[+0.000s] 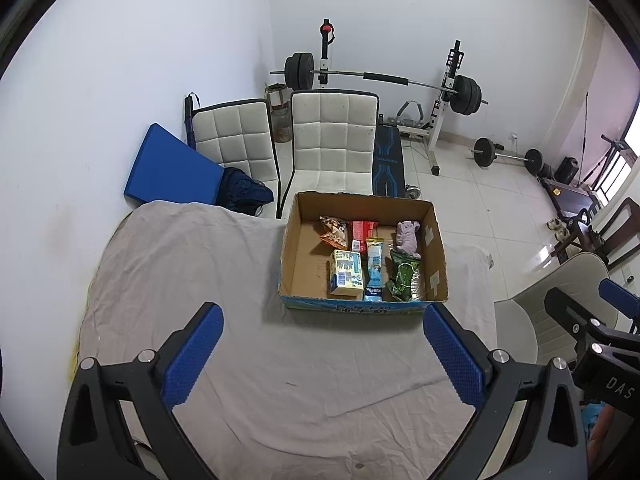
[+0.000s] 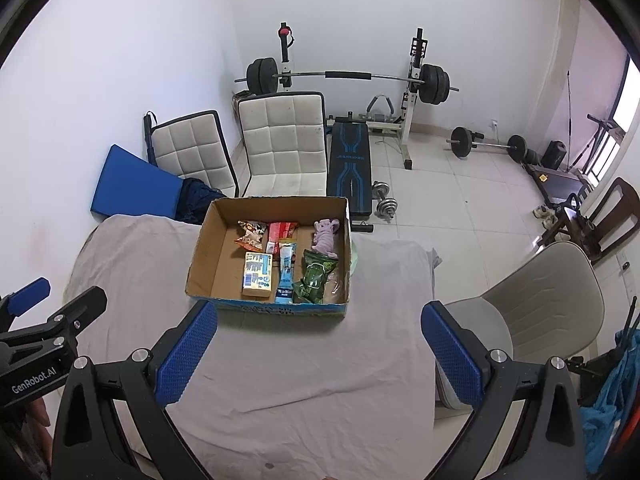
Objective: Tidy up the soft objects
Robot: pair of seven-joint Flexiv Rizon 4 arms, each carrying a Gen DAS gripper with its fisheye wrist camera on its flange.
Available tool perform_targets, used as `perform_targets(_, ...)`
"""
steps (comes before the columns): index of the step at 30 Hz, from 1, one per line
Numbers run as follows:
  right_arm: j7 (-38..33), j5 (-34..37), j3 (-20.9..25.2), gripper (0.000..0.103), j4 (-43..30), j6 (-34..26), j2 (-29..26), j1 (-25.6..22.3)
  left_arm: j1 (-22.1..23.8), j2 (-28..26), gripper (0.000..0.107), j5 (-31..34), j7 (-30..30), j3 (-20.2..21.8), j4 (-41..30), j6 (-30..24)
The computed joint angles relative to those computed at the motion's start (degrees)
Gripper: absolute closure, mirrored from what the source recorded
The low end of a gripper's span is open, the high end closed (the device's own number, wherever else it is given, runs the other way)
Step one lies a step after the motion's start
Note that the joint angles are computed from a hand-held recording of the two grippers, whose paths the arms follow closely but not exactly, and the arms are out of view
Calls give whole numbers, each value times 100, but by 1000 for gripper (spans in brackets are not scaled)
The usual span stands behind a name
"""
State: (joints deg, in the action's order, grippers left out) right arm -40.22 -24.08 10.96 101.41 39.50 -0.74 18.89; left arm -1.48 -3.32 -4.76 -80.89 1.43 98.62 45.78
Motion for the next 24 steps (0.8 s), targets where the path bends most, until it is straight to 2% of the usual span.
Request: perform_targets(24, 85, 33, 21, 0, 114, -45, 101, -30, -16, 63, 4, 28, -58, -13, 48, 8)
